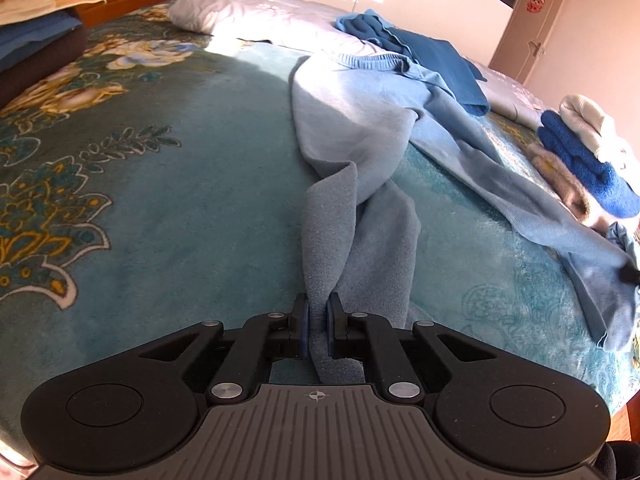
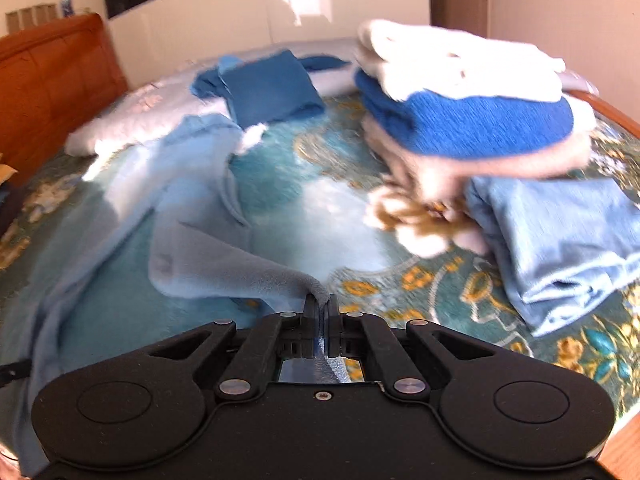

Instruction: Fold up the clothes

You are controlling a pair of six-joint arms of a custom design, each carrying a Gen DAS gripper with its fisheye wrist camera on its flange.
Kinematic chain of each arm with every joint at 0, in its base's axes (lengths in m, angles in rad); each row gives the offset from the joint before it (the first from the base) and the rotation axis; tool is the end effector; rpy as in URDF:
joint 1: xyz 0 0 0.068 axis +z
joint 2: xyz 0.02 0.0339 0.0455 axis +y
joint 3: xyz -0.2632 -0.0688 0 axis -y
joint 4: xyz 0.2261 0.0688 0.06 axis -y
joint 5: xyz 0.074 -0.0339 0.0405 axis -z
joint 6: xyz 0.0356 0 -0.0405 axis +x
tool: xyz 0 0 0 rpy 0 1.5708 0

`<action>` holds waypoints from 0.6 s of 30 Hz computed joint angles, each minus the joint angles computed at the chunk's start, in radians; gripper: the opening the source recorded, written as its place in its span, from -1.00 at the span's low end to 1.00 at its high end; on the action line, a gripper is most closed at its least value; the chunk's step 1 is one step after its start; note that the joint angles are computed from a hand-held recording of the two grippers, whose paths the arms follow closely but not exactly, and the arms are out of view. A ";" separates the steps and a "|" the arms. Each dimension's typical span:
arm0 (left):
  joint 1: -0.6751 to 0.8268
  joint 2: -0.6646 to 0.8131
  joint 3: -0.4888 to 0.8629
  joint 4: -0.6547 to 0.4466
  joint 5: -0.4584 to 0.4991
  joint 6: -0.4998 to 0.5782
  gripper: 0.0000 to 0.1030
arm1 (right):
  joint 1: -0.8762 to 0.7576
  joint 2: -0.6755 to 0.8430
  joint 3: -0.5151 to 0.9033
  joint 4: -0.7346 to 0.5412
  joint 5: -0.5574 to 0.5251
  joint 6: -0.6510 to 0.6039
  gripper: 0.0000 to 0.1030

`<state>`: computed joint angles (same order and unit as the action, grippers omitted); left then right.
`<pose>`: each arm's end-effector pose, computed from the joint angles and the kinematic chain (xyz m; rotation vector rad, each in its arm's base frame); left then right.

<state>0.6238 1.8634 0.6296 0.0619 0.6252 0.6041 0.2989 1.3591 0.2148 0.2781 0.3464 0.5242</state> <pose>0.2291 0.1392 0.0772 0.1355 2.4435 -0.3608 0.1779 0.0422 0.1079 0.4170 2.3330 -0.0314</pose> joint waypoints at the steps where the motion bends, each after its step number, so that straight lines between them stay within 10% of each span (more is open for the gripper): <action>1: 0.000 -0.001 -0.002 0.002 -0.002 0.003 -0.87 | 0.003 0.020 -0.001 0.001 0.004 0.001 -0.91; 14: 0.007 -0.018 0.001 -0.031 0.005 0.018 -0.81 | 0.206 -0.222 0.060 -0.206 0.203 0.003 0.10; 18: 0.019 -0.033 -0.001 -0.057 0.013 0.035 -0.65 | 0.272 -0.213 0.113 -0.190 0.174 0.004 0.11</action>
<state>0.6426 1.8299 0.6283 0.0053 0.6383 0.6390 0.5713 1.1457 0.3283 0.0881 0.5200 0.5279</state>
